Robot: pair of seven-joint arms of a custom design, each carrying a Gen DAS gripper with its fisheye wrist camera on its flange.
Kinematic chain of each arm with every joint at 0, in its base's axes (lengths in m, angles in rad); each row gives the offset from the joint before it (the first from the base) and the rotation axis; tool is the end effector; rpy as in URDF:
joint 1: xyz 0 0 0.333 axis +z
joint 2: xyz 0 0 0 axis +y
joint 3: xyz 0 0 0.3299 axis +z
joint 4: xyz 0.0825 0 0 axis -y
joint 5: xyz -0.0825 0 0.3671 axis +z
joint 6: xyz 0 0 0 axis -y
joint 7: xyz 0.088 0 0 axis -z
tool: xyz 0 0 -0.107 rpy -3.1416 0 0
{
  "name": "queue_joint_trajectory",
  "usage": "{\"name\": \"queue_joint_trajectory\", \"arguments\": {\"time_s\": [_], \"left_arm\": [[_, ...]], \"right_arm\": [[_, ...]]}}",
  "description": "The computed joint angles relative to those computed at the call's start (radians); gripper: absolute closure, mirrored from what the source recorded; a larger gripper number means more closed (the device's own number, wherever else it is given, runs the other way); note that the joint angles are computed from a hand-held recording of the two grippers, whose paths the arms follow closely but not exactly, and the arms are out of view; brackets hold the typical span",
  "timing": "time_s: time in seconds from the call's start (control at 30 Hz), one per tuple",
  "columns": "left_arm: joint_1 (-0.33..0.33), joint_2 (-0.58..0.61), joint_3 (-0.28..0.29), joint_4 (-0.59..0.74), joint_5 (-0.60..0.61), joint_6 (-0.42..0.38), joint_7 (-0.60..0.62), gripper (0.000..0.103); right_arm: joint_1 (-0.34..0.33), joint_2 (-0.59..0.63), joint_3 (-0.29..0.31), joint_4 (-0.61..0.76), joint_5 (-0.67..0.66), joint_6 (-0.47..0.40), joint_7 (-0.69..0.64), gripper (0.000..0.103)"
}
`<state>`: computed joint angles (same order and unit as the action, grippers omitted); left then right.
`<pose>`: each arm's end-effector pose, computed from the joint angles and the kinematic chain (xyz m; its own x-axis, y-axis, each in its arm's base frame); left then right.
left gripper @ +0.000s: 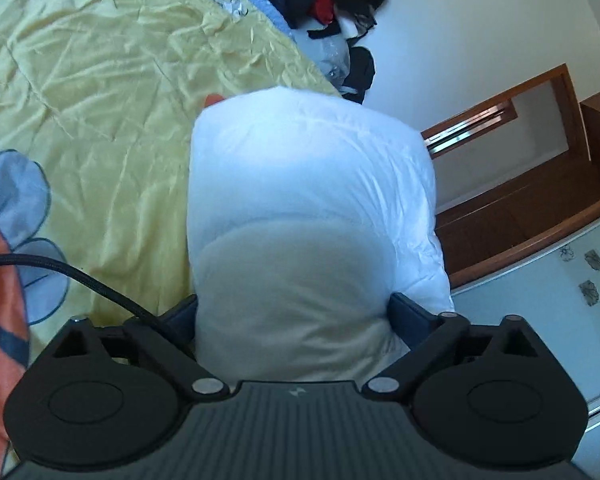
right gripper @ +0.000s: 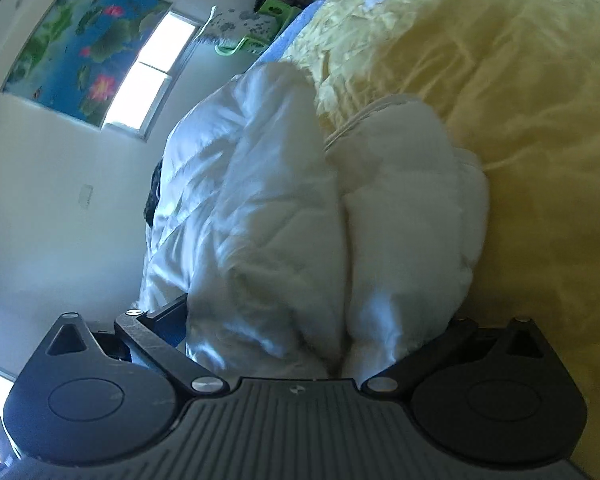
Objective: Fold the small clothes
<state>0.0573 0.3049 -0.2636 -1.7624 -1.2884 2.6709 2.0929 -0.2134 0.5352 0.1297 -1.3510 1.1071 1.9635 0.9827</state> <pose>0.6565 -0.0893 0.4674 0.0111 -0.6230 0.7821 -0.7822 -0.4927 -0.3814 0.7217 -0.0247 0.4798 0.2355 -0.5363 -0.8105 -0.9165 0.1549 -0.3689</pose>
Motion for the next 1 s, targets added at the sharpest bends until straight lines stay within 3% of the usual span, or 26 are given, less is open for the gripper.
{"name": "queue_joint_trajectory", "arguments": {"time_s": [0.13, 0.2, 0.3, 0.5, 0.63, 0.73, 0.83, 0.93, 1.0], "left_arm": [[-0.017, -0.023, 0.009, -0.004, 0.076, 0.03, -0.025, 0.038], [-0.004, -0.042, 0.014, -0.014, 0.083, 0.01, -0.036, 0.047], [0.005, -0.094, 0.031, -0.055, 0.088, 0.012, -0.027, 0.049], [0.02, -0.242, 0.107, -0.179, 0.111, 0.013, -0.01, 0.048], [0.007, -0.284, 0.153, -0.257, 0.28, 0.069, -0.096, 0.044], [-0.003, -0.273, 0.156, -0.287, 0.239, 0.12, -0.051, 0.038], [-0.012, -0.269, 0.151, -0.289, 0.228, 0.148, -0.025, 0.03], [-0.015, -0.295, 0.157, -0.292, 0.319, 0.146, -0.131, 0.031], [-0.026, -0.345, 0.156, -0.331, 0.412, 0.22, -0.196, 0.032]], "right_arm": [[0.005, -0.021, 0.003, -0.025, 0.001, 0.004, -0.018, 0.02], [-0.001, -0.041, 0.012, -0.051, 0.042, 0.001, -0.055, 0.038], [0.012, -0.068, 0.012, -0.08, 0.074, -0.004, -0.079, 0.044], [0.063, -0.063, 0.032, -0.06, 0.137, -0.068, -0.084, 0.045], [0.113, -0.026, 0.036, -0.033, 0.107, -0.079, -0.04, 0.045], [0.127, -0.018, 0.042, -0.06, 0.122, -0.037, -0.03, 0.044], [0.112, -0.018, 0.038, -0.082, 0.141, -0.037, 0.019, 0.034], [0.095, -0.042, 0.022, -0.096, 0.141, -0.048, 0.081, 0.032], [0.088, -0.1, 0.01, -0.137, 0.147, -0.015, 0.06, 0.03]]}}
